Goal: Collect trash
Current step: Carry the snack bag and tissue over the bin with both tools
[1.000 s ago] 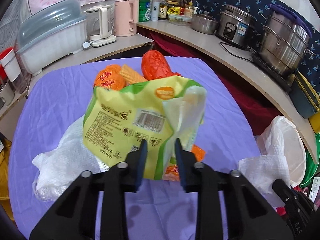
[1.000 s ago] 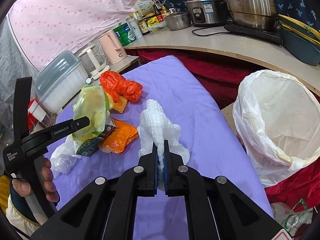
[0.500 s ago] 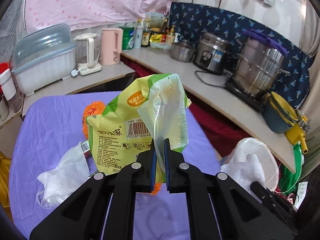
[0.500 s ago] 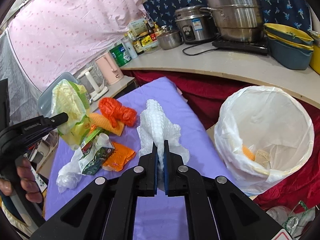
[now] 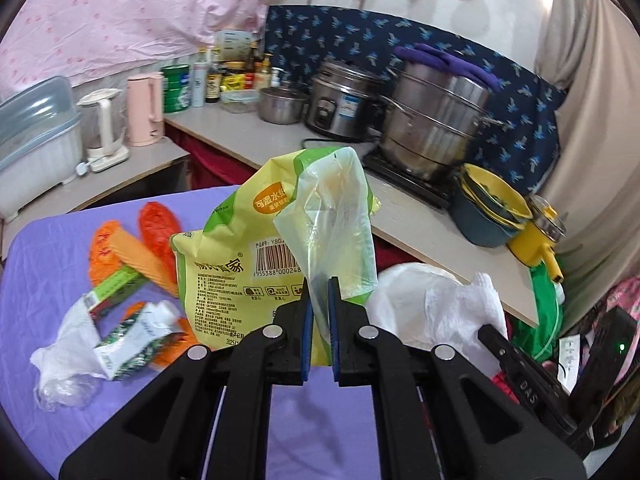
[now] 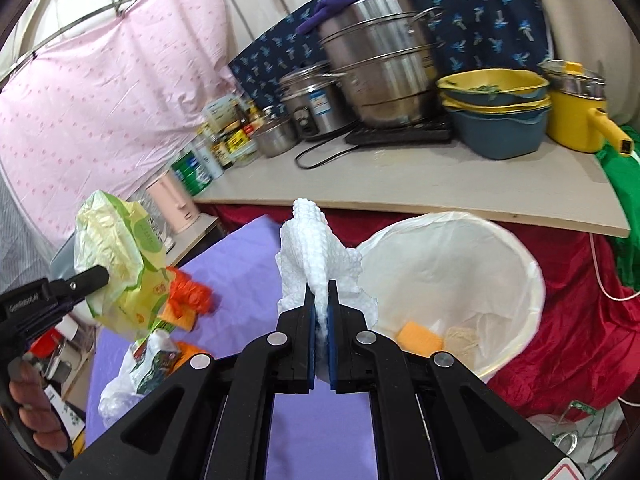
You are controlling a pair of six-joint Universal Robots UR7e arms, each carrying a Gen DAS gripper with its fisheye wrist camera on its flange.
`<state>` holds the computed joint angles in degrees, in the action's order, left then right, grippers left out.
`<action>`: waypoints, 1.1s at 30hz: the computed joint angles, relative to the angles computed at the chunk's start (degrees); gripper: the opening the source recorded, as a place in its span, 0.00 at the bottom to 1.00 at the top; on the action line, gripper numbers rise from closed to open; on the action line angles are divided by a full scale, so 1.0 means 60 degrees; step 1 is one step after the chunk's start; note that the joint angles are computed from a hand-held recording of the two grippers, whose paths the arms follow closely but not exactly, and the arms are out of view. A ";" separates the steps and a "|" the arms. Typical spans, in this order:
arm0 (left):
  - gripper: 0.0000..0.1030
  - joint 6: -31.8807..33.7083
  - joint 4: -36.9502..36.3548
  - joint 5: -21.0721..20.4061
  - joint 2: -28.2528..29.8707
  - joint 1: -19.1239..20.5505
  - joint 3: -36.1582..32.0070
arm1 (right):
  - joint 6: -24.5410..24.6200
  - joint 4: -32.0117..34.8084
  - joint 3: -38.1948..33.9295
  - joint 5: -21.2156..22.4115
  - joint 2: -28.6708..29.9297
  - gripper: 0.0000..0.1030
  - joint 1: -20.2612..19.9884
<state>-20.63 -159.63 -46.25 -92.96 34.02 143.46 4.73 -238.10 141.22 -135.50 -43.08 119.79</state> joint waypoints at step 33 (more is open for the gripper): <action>0.07 0.0255 -0.1936 -0.2597 0.5836 0.0102 -0.1460 | -0.1220 -0.1982 0.1465 0.0849 -0.0990 0.05 -0.3228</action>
